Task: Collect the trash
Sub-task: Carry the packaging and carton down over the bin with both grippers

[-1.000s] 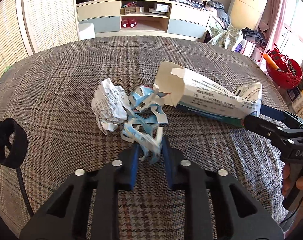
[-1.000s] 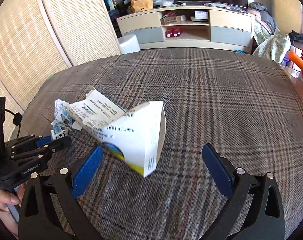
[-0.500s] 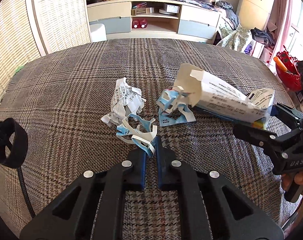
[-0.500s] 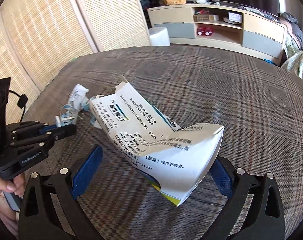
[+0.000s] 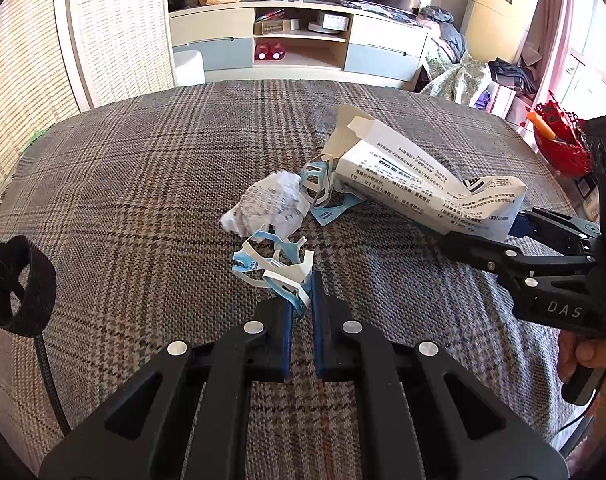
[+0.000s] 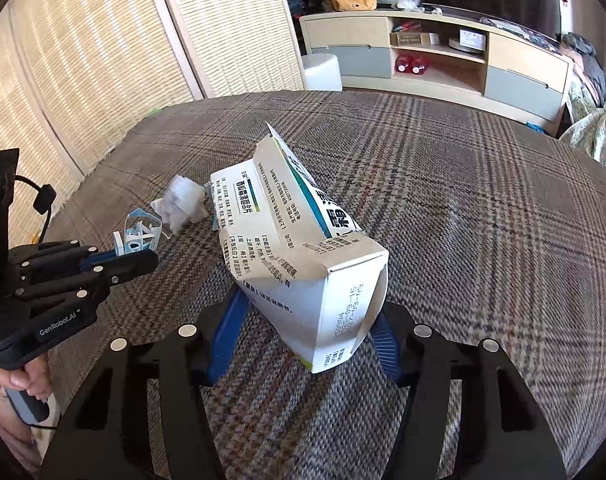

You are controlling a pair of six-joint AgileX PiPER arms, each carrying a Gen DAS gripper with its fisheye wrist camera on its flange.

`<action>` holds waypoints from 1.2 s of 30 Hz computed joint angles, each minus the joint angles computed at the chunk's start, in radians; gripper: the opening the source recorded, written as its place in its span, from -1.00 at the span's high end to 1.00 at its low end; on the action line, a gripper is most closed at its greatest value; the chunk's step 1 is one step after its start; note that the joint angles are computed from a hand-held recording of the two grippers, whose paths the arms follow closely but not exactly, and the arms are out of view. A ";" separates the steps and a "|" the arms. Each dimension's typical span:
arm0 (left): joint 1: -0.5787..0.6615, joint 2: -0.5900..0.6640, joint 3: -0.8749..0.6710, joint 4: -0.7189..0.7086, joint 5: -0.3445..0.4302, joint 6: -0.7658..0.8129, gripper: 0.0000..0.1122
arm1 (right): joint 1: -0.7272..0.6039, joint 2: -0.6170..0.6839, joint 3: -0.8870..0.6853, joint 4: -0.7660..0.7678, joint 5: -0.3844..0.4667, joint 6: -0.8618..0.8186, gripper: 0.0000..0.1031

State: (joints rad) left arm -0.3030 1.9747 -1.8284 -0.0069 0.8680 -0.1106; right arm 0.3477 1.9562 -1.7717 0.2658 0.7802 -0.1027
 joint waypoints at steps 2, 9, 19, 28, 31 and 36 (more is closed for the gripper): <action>-0.001 -0.022 0.026 -0.010 -0.010 0.010 0.87 | 0.000 -0.057 0.069 -0.004 -0.031 0.009 -0.13; -0.027 -0.191 0.238 -0.060 -0.081 0.053 0.87 | 0.075 -0.261 0.283 -0.113 -0.115 0.170 -0.12; -0.077 -0.530 0.632 -0.136 -0.172 0.115 0.87 | 0.363 -0.607 0.658 -0.531 -0.171 0.767 -0.12; -0.181 -0.843 0.926 -0.085 -0.156 0.046 0.87 | 0.745 -0.816 0.902 -0.949 -0.041 1.413 -0.12; -0.223 -0.923 1.009 -0.055 -0.150 -0.005 0.87 | 0.872 -0.825 0.947 -1.017 0.015 1.571 -0.12; -0.301 -1.048 1.137 0.006 -0.136 -0.108 0.87 | 1.064 -0.812 1.030 -1.093 0.080 1.829 -0.12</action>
